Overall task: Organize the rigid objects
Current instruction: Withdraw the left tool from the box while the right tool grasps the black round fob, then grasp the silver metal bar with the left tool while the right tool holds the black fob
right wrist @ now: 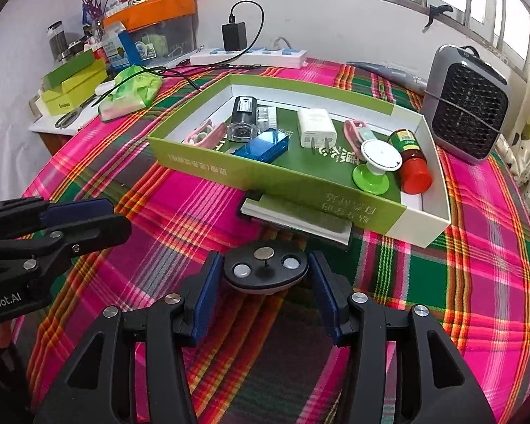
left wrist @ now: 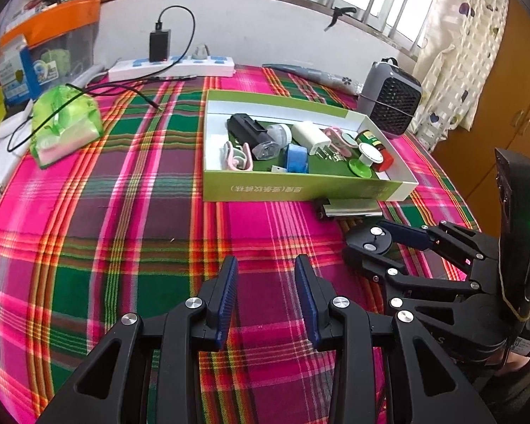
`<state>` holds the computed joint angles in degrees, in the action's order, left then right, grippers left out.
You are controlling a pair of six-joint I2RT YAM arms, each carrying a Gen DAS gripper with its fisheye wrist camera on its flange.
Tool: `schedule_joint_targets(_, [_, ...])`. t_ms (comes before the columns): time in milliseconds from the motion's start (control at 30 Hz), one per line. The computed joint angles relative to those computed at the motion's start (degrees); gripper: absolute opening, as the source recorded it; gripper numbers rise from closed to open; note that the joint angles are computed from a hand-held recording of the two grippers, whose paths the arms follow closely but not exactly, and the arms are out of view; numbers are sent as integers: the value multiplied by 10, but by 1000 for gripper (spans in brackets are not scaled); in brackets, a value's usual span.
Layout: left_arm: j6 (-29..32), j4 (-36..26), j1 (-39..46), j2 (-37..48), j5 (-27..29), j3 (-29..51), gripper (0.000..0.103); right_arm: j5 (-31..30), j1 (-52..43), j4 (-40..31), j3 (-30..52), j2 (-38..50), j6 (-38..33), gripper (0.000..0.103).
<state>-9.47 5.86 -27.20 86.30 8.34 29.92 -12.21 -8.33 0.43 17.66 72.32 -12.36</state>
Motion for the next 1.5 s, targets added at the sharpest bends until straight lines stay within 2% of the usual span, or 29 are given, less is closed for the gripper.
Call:
schedule_joint_targets(267, [7, -13, -15, 42, 19, 43, 32, -20, -24, -15, -5, -21, -10, 49])
schedule_joint_targets(533, [29, -22, -43, 101, 35, 106, 32, -58, -96, -61, -7, -64, -45, 49])
schedule_joint_targets(1000, [52, -48, -82, 184, 21, 191, 32, -111, -223, -103, -3, -85, -111, 49])
schedule_joint_targets(1500, [65, -42, -133, 158, 26, 161, 32, -144, -302, -138, -5, -106, -150, 49])
